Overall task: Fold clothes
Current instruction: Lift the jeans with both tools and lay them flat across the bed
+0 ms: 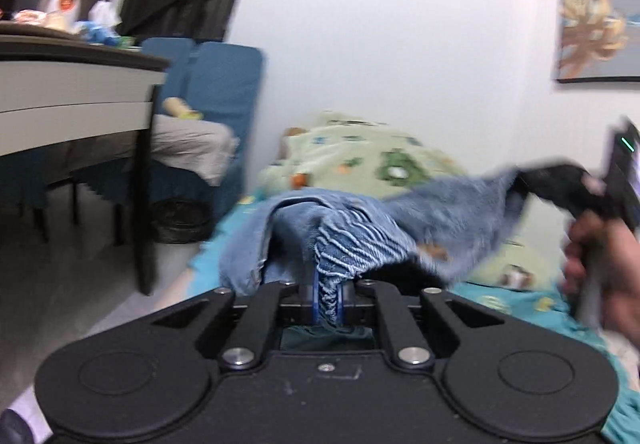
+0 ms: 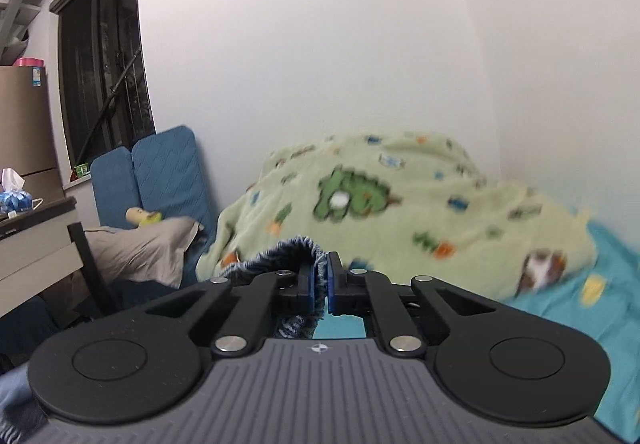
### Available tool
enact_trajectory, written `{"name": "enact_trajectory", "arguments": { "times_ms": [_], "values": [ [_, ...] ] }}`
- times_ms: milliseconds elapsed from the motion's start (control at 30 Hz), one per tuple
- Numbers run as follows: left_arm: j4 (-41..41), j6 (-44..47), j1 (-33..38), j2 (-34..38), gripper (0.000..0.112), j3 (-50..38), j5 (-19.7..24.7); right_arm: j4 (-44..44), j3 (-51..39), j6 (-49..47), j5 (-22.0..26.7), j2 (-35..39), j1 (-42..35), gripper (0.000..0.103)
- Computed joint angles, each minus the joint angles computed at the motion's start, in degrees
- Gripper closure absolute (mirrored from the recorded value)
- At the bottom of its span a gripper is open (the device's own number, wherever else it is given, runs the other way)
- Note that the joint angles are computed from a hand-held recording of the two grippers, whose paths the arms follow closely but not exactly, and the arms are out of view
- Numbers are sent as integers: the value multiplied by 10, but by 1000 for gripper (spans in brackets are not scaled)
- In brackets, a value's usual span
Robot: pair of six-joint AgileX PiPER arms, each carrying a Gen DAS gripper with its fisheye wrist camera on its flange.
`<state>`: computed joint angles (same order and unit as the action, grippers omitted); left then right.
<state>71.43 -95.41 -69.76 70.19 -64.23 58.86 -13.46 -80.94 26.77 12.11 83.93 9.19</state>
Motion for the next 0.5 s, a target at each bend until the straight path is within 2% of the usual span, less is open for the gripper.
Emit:
{"name": "enact_trajectory", "arguments": {
  "times_ms": [100, 200, 333, 433, 500],
  "values": [
    [29, -33, -78, 56, 105, -51, 31, 145, -85, -172, 68, 18, -45, 99],
    [67, -66, -124, 139, 105, -127, 44, 300, -143, -344, 118, 28, -109, 99],
    [85, -65, -131, 253, 105, -253, -5, 506, -158, -567, 127, 43, -221, 99],
    [84, -37, -119, 358, 105, -376, -51, 623, -185, -678, 152, 82, -307, 99],
    [54, 0, -111, 435, 105, -474, -79, 667, -218, -724, 175, 124, -354, 99]
  ]
}}
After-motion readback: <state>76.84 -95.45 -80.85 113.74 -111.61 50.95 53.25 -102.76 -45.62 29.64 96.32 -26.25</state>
